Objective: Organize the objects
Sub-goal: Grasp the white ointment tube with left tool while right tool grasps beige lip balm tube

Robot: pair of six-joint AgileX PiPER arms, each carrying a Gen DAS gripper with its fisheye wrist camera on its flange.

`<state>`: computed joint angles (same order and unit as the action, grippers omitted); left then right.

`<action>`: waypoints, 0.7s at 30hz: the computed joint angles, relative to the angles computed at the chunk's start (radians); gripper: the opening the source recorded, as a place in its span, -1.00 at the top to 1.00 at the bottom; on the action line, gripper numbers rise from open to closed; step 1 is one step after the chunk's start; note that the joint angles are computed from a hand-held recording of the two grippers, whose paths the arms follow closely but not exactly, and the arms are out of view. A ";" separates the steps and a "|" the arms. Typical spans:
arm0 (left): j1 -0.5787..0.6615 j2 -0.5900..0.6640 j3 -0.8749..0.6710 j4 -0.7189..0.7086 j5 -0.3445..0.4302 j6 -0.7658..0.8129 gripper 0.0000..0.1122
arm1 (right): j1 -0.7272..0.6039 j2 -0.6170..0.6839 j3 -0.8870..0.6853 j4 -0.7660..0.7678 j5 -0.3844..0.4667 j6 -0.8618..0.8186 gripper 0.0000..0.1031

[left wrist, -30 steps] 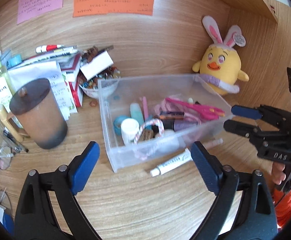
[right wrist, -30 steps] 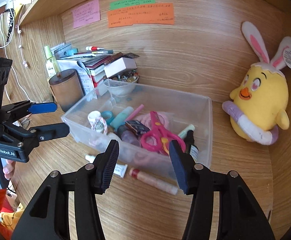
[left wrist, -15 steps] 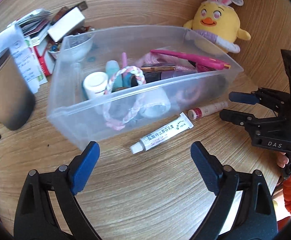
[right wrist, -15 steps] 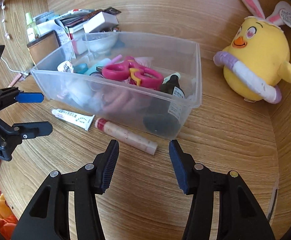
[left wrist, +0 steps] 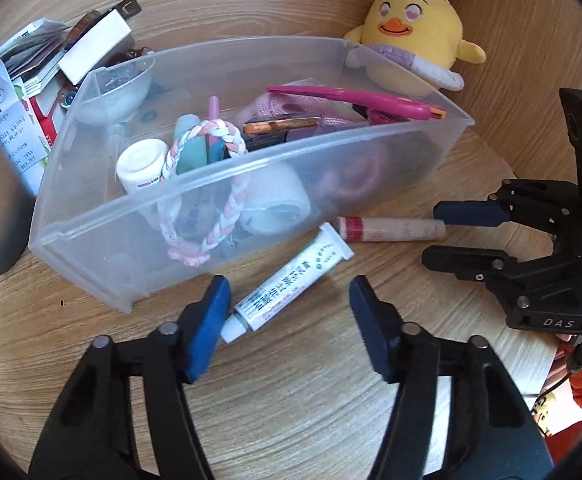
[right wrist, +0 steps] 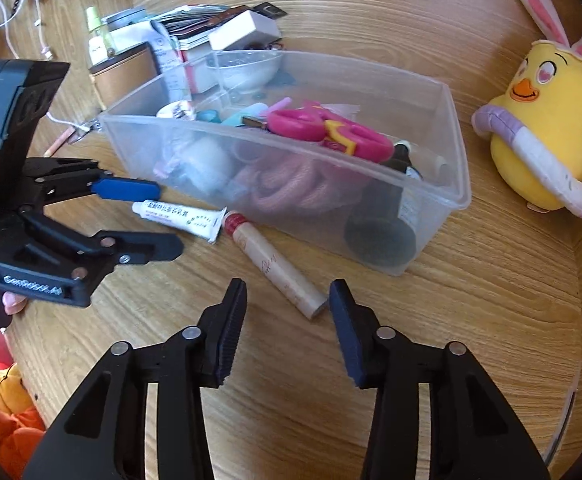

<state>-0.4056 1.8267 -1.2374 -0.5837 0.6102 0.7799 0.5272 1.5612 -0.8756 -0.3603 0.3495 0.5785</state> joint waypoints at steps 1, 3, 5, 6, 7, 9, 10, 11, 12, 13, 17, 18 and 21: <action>0.001 -0.008 0.010 -0.008 0.007 0.018 0.11 | 0.001 -0.008 0.006 0.052 -0.003 -0.055 0.34; 0.003 -0.030 0.038 -0.025 0.016 0.057 0.17 | 0.012 -0.015 0.016 0.104 -0.009 -0.110 0.34; -0.005 -0.053 0.071 -0.020 0.005 0.080 0.19 | 0.024 -0.024 0.021 0.154 -0.006 -0.169 0.34; -0.012 -0.063 0.085 -0.007 -0.010 0.079 0.19 | 0.034 -0.025 0.019 0.133 -0.003 -0.152 0.34; -0.034 -0.062 0.085 0.025 -0.032 0.049 0.19 | 0.044 -0.024 0.016 0.103 0.002 -0.124 0.34; -0.047 -0.058 0.081 0.056 -0.052 0.021 0.19 | 0.058 -0.006 -0.005 0.054 0.012 -0.076 0.34; -0.053 -0.053 0.074 0.073 -0.060 -0.001 0.19 | 0.061 0.002 -0.013 0.047 0.015 -0.069 0.34; -0.056 -0.048 0.070 0.085 -0.069 -0.016 0.22 | 0.064 0.016 -0.028 0.032 0.020 -0.051 0.34; -0.063 -0.042 0.063 0.110 -0.084 -0.047 0.25 | 0.067 0.028 -0.041 0.023 0.023 -0.042 0.34; -0.072 -0.037 0.058 0.142 -0.103 -0.085 0.30 | 0.065 0.039 -0.051 0.024 0.022 -0.044 0.35; -0.073 -0.021 0.040 0.143 -0.112 -0.096 0.54 | 0.071 0.086 -0.096 -0.010 0.037 -0.005 0.59; -0.071 -0.023 0.044 0.133 -0.112 -0.086 0.58 | 0.075 0.097 -0.103 -0.022 0.043 0.010 0.64; -0.062 -0.037 0.065 0.099 -0.111 -0.045 0.73 | 0.093 0.092 -0.097 -0.069 0.047 0.069 0.73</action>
<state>-0.4672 1.7893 -1.1722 -0.4848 0.4988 0.7352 0.6203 1.6536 -0.9725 -0.4291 0.3965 0.6471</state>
